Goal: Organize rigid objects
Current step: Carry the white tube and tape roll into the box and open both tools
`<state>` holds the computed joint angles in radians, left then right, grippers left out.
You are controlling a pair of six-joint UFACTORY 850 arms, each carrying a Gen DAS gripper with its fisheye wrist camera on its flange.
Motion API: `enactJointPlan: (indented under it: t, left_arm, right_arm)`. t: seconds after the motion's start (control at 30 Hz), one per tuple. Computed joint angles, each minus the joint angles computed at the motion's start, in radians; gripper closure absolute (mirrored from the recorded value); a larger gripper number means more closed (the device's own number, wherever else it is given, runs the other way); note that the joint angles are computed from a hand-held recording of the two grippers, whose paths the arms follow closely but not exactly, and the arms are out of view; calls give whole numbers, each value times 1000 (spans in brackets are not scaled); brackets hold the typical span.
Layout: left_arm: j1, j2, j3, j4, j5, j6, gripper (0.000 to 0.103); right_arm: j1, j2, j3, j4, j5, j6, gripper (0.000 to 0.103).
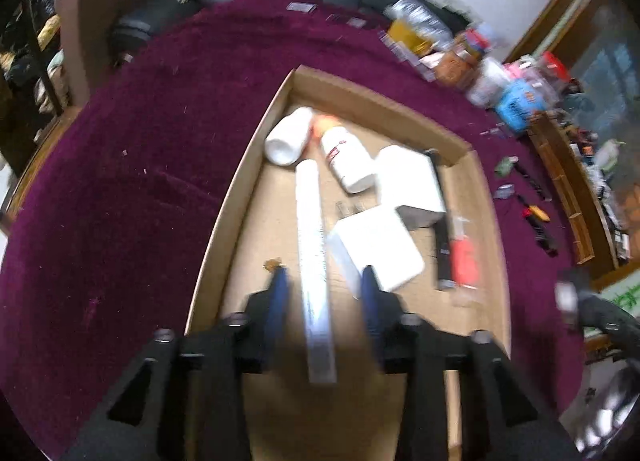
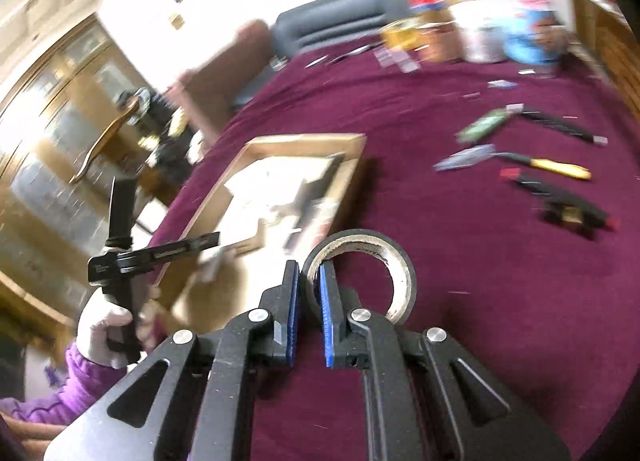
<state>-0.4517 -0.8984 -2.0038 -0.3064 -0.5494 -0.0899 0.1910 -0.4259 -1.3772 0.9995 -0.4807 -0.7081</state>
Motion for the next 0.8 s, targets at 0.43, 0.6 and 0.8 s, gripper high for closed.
enactJointPlan:
  t: [0.43, 0.6, 0.8]
  left_arm:
    - [68, 270, 410, -519, 277, 511, 50]
    - [87, 271, 426, -591, 269, 552, 50]
    - [94, 283, 440, -710, 259, 677, 38]
  right_arm:
    - [174, -394, -494, -508, -228, 444, 94]
    - [205, -496, -661, -577, -261, 515, 92]
    - [175, -476, -621, -387, -291, 424, 75]
